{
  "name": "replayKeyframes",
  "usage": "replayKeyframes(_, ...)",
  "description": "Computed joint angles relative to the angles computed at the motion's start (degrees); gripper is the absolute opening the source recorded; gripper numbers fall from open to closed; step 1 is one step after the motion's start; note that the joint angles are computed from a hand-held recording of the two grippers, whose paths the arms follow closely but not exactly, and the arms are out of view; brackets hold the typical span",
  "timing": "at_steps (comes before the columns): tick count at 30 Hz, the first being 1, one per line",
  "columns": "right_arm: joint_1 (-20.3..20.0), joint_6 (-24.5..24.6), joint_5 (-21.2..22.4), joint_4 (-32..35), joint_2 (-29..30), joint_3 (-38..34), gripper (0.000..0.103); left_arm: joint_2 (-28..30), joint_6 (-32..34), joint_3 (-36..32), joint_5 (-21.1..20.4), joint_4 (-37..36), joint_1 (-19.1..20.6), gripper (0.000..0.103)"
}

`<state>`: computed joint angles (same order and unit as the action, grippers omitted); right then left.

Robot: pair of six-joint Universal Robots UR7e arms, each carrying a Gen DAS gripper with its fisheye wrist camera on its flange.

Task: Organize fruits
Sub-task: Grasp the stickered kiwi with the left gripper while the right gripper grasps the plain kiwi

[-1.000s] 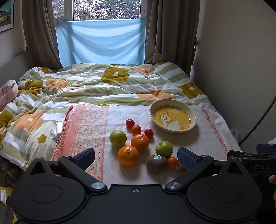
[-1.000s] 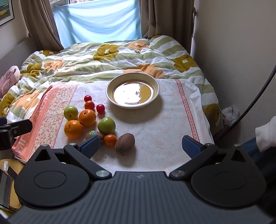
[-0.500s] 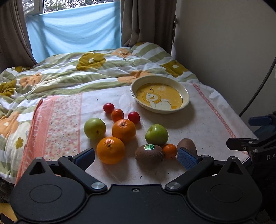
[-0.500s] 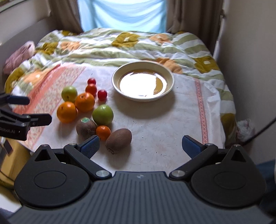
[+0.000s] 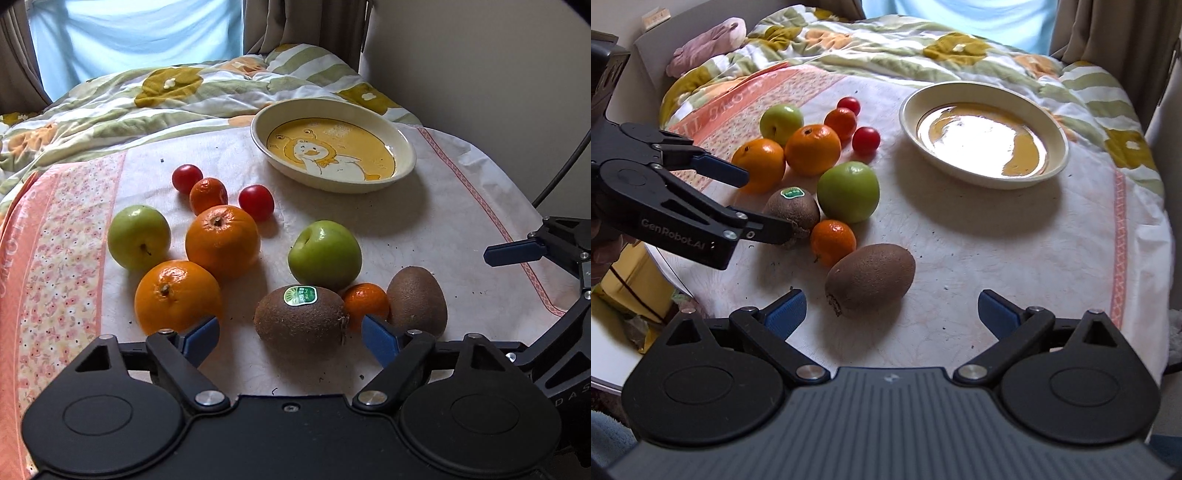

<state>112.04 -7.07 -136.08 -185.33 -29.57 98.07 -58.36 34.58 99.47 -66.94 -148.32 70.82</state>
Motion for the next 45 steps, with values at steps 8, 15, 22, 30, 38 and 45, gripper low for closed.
replayKeyframes(8,-1.6,-2.7,3.2,1.2,0.3,-1.0,0.103,1.8,0.3,-0.8,0.1,-0.3,0.7,0.080)
replayKeyframes(15,-2.1,-5.0,4.8,1.7,0.4,-1.5,0.103,2.1,-0.6,-2.4,-2.8,1.7,1.7,0.078)
replayKeyframes(22,-2.6,-6.1,5.2,2.5,0.7,-2.2,0.103,1.9,-2.1,-3.6,-5.4,5.1,2.4,0.068)
replayKeyframes(30,-2.9,-7.2,5.4,3.8,1.1,-3.0,0.103,1.0,-1.6,-2.4,-4.6,4.3,2.1,0.067)
replayKeyframes(38,-3.1,-7.7,5.6,4.9,2.2,-4.6,0.092,-0.7,-0.6,-0.7,-3.2,3.2,2.2,0.067)
replayKeyframes(45,-3.0,-5.9,5.0,5.9,2.6,-5.6,0.080,-2.2,-0.7,0.2,-2.9,2.7,2.4,0.067)
